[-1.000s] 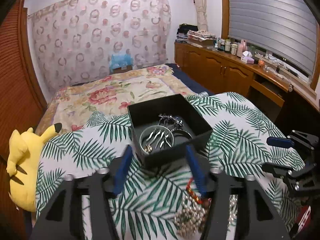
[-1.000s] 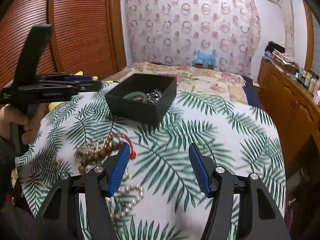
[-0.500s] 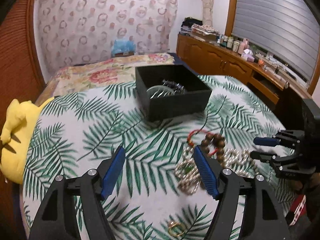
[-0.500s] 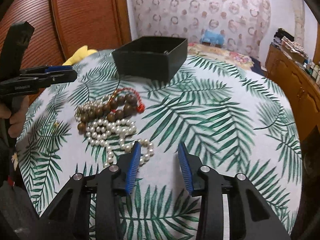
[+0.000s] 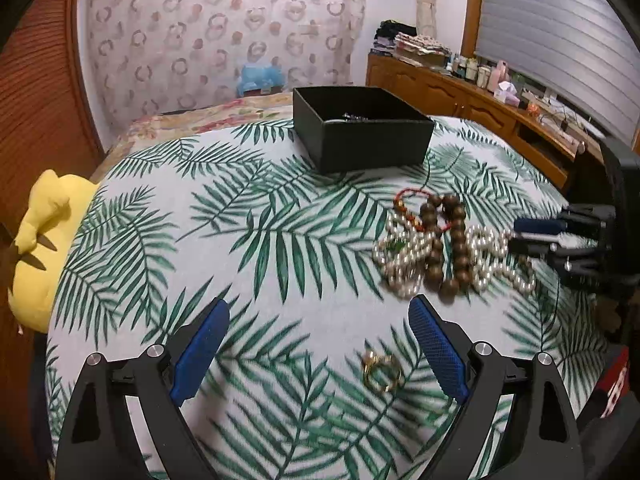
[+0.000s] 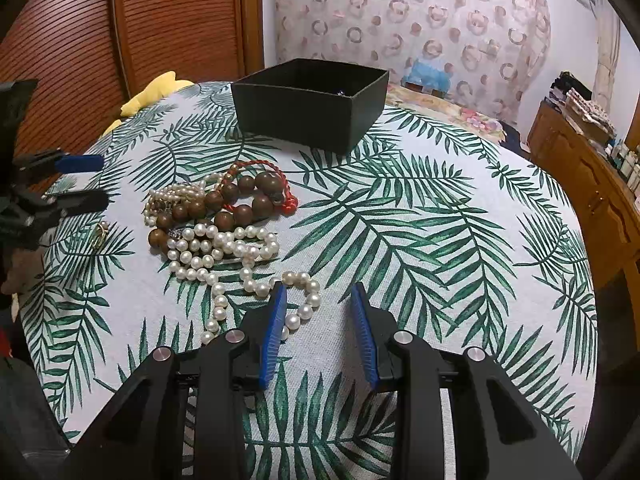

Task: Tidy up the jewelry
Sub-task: 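Grasp the gold ring on the cloth with the left tool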

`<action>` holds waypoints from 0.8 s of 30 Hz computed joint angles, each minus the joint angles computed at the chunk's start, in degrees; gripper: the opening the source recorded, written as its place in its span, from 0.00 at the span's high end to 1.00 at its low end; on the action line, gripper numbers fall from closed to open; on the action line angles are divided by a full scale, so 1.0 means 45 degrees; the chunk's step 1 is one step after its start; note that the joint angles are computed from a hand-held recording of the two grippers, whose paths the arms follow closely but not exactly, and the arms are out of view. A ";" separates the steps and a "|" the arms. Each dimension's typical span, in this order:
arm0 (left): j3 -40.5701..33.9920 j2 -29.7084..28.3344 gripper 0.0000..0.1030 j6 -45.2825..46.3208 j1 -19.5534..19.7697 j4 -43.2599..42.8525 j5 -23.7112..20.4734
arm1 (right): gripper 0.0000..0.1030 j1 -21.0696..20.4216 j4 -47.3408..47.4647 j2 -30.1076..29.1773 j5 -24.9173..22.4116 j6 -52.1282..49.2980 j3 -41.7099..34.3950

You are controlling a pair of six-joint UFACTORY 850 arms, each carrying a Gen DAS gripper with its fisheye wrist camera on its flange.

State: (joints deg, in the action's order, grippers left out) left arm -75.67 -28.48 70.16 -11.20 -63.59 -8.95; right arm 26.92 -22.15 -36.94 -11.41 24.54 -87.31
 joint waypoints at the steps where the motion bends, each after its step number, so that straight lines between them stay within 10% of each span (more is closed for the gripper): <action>1: 0.0150 0.0086 0.15 -0.0150 -0.0023 0.0169 0.0086 | 0.65 -0.0020 0.0270 0.0009 0.0033 -0.0234 0.0015; 12: 0.1146 0.0693 0.15 0.1831 -0.0238 -0.1211 -0.0060 | 0.65 -0.0020 0.0026 0.0030 0.0061 -0.0004 0.0059; 24: 0.1127 0.0592 0.73 0.1607 -0.0376 -0.0843 -0.0313 | 0.66 -0.0012 -0.0021 0.0030 0.0060 0.0041 0.0058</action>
